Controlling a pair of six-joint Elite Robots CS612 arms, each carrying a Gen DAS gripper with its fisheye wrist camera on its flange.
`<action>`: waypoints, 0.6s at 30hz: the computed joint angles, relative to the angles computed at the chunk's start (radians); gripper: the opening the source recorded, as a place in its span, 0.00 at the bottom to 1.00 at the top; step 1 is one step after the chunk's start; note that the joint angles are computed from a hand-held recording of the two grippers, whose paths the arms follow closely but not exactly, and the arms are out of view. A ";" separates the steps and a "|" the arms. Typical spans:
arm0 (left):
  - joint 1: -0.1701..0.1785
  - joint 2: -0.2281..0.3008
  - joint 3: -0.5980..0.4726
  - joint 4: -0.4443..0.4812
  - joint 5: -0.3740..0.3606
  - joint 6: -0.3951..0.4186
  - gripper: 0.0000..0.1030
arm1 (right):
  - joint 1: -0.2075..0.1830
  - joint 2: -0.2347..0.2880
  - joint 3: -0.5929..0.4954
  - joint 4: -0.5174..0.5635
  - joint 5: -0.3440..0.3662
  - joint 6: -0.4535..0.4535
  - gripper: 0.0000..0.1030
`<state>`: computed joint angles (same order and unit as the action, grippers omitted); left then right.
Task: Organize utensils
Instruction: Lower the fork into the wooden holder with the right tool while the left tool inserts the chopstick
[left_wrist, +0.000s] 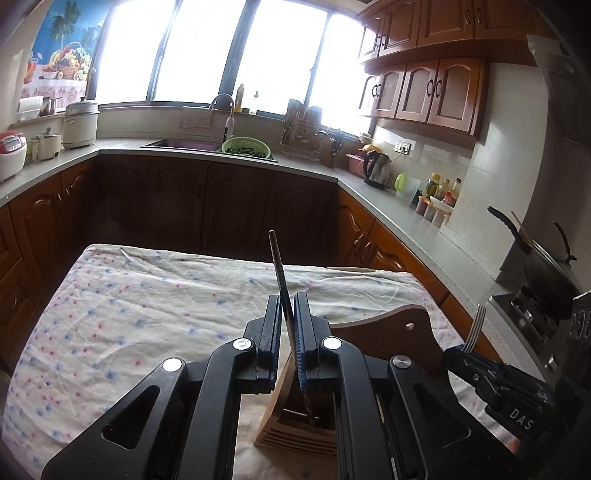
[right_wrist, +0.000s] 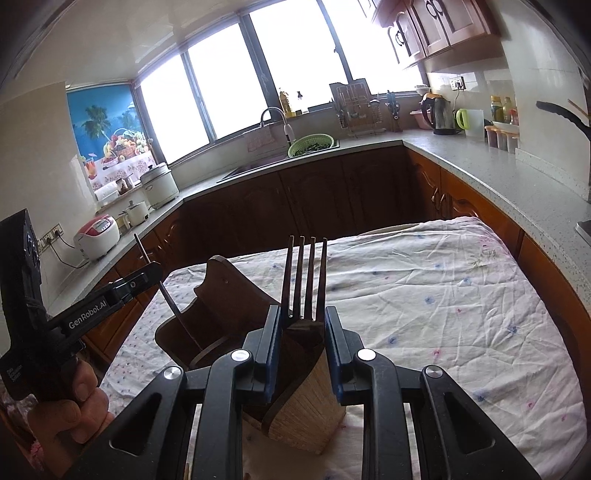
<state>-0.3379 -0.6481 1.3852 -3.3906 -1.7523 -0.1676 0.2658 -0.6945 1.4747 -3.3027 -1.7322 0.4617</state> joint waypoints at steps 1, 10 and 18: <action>0.000 -0.001 0.000 0.002 0.000 0.002 0.07 | -0.001 0.000 0.001 -0.003 0.005 0.004 0.22; 0.003 -0.003 -0.004 0.020 -0.009 0.007 0.07 | -0.008 0.001 0.007 -0.015 0.029 0.023 0.24; 0.004 -0.006 -0.001 0.028 0.004 0.000 0.20 | -0.009 -0.002 0.013 -0.031 0.038 0.028 0.26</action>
<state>-0.3343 -0.6541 1.3844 -3.3630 -1.7480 -0.1676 0.2569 -0.6969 1.4874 -3.3335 -1.6946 0.4896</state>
